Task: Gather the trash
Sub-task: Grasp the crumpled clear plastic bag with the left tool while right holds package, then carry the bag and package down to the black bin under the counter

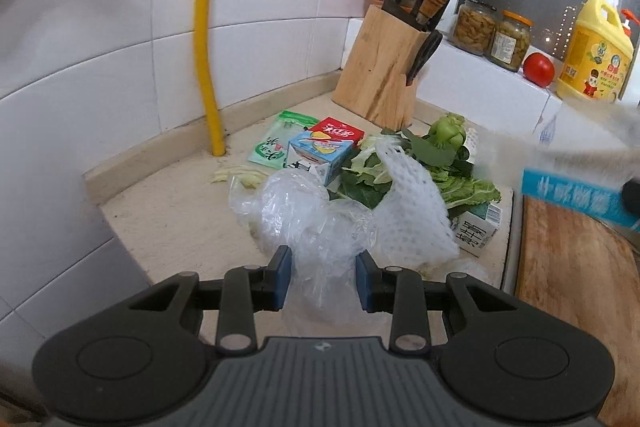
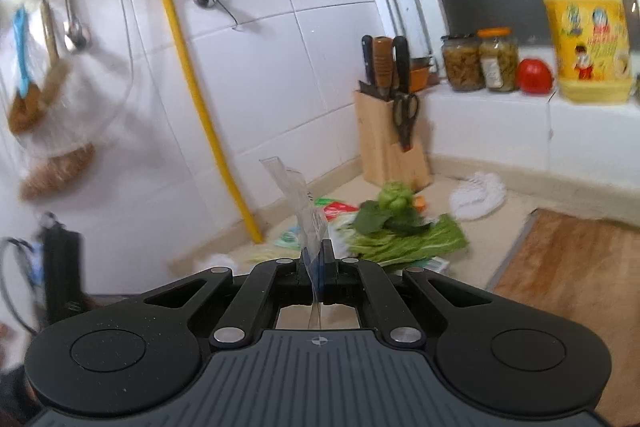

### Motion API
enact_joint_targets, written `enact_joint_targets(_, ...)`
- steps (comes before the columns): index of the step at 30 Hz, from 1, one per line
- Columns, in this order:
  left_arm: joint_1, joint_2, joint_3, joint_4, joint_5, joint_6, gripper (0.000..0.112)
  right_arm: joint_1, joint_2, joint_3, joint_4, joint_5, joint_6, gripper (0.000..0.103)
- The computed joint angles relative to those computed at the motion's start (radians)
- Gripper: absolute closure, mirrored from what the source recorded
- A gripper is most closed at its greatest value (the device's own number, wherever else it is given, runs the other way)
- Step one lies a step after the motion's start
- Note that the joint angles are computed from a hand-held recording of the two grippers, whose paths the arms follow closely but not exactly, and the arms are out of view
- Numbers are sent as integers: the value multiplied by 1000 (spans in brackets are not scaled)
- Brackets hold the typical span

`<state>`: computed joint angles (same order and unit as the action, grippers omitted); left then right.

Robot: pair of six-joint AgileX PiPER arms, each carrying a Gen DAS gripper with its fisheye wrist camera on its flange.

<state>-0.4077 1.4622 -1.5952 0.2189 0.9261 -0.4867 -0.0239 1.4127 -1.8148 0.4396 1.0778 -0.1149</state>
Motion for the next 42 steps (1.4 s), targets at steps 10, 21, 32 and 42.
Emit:
enact_joint_targets(10,18,-104,141,-26,-41,4,83,96,6,6,-28,50,48,101)
enact_joint_targets(21,105,-248,297,50,10,-88,83,279,90,-15,35,82,21,101)
enact_joint_targets(32,331,-379,439,43,91,-67,83,484,280,-137,101,120,-10,101)
enact_joint_targets(42,547,-371,551,-95,78,133,83,623,432,-201,29,134,77,101)
